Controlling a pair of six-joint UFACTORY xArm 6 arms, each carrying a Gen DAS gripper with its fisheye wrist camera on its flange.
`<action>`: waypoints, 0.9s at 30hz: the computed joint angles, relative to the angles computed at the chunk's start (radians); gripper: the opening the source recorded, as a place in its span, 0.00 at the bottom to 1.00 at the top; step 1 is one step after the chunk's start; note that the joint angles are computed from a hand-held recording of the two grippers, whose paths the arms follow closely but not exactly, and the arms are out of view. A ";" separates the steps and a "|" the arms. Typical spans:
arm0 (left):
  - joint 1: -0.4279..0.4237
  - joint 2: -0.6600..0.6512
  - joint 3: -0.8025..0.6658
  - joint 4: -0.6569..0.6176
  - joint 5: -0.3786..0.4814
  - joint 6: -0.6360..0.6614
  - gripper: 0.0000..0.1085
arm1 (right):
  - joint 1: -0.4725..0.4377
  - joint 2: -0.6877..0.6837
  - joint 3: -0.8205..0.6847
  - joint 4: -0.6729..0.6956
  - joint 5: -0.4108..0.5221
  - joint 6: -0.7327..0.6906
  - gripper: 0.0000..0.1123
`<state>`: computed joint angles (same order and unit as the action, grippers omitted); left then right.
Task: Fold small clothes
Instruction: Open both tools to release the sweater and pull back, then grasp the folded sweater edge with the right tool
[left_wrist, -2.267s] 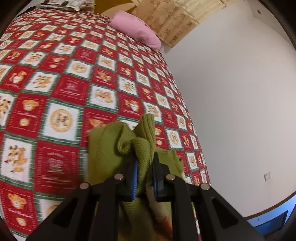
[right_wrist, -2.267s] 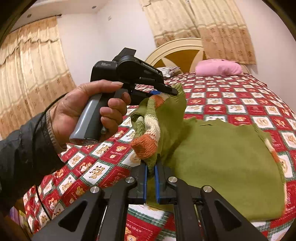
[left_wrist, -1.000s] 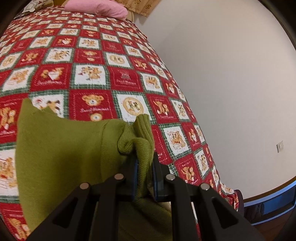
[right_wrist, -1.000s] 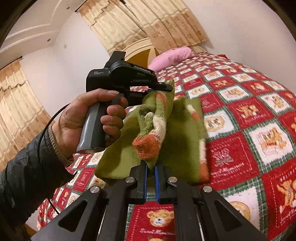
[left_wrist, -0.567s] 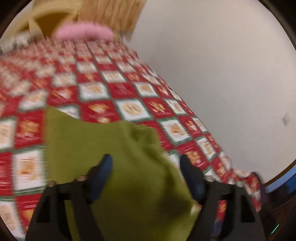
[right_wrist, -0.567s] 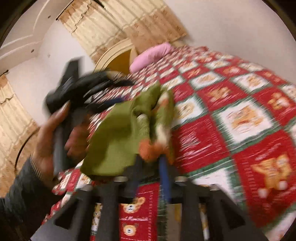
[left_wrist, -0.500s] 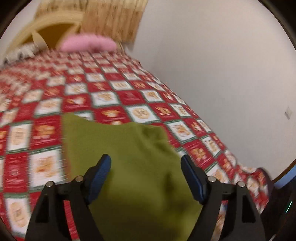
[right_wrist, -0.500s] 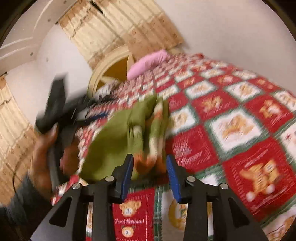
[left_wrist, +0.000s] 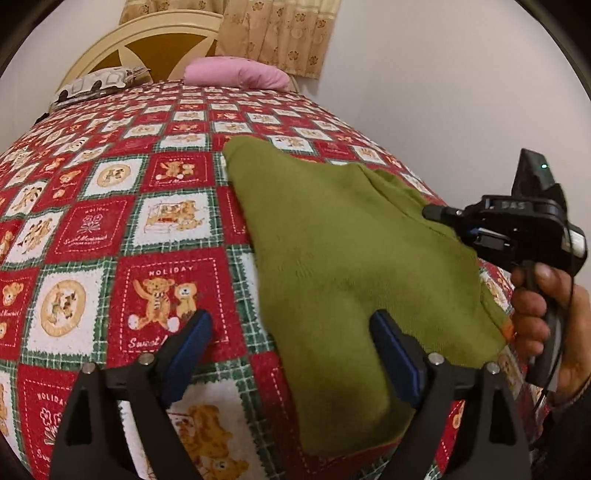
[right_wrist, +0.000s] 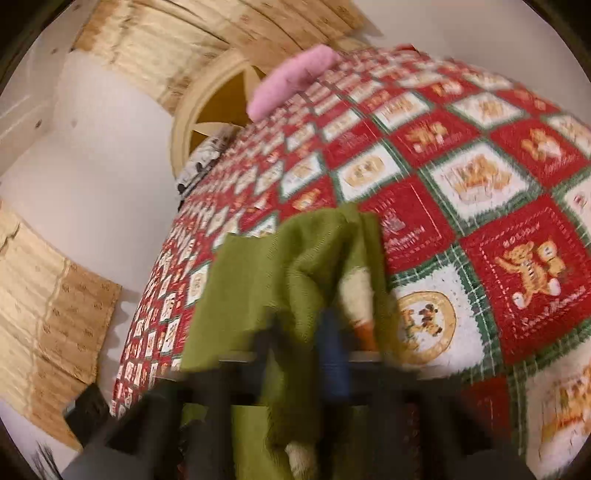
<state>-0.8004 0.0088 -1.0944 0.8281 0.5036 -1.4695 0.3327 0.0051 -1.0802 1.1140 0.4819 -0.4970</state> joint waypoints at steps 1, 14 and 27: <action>-0.001 0.001 0.003 0.017 0.002 -0.017 0.91 | 0.004 -0.003 0.010 -0.024 -0.030 0.015 0.07; 0.021 0.019 0.033 -0.064 -0.080 0.039 0.95 | 0.029 -0.008 0.066 -0.143 -0.157 0.087 0.09; 0.022 0.009 0.049 -0.029 -0.100 -0.012 0.95 | -0.005 0.151 -0.161 -0.256 0.028 0.183 0.17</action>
<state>-0.7780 0.0180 -1.0457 0.7996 0.4039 -1.4820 0.3280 0.1557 -1.2416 0.8578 0.5104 -0.3137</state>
